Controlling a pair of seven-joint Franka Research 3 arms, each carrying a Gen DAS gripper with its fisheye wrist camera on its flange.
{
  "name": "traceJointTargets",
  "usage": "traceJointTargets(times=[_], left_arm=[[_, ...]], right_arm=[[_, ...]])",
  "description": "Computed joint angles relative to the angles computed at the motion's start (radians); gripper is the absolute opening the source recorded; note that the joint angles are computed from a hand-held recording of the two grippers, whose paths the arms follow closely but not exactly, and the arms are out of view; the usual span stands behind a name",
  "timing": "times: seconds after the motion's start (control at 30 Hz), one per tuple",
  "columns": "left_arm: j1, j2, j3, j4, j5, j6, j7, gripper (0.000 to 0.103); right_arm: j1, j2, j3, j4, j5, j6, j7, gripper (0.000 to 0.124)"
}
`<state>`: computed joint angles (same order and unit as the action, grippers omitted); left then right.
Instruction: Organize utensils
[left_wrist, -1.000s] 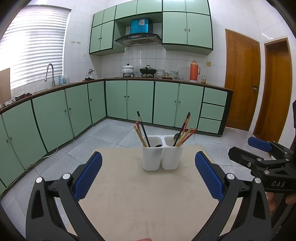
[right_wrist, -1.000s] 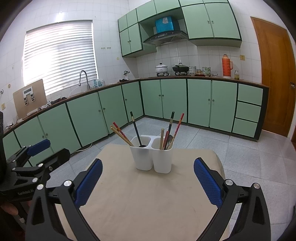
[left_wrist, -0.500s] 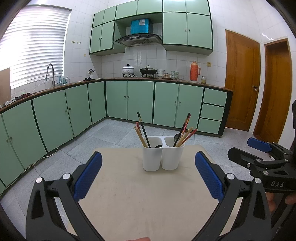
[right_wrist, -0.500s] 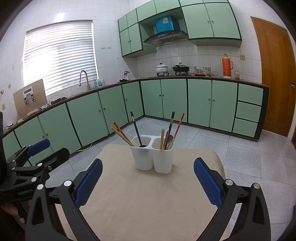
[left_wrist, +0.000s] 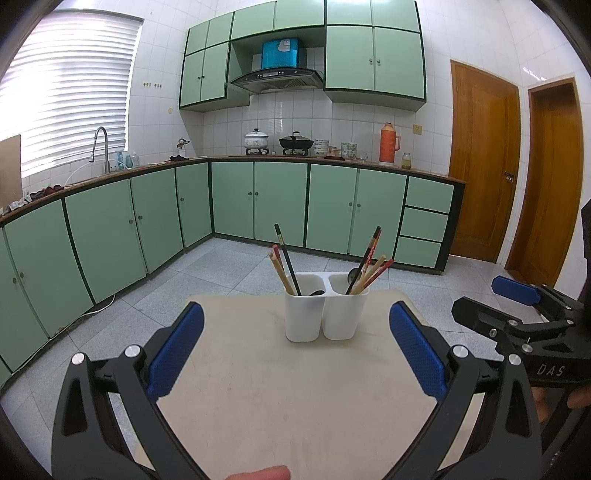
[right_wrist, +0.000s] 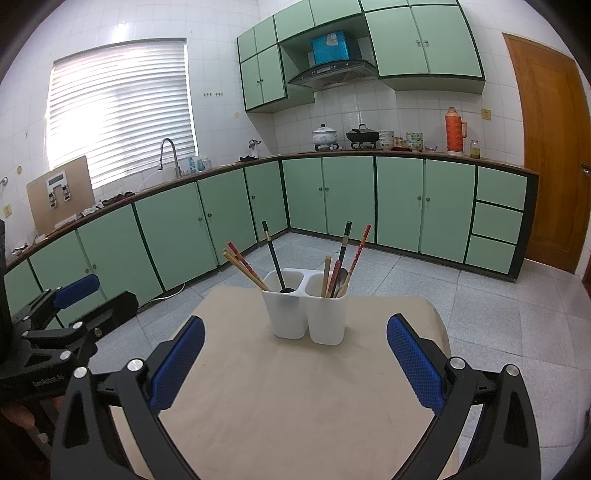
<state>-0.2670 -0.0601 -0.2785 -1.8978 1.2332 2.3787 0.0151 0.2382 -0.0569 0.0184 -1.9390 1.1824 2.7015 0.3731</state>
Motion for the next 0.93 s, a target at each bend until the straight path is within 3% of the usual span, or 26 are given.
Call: traceJointTargets(times=[0.93], left_arm=[[0.006, 0.013, 0.011, 0.003, -0.017, 0.015, -0.007, 0.097]], right_arm=[[-0.008, 0.01, 0.001, 0.005, -0.014, -0.005, 0.022, 0.097]])
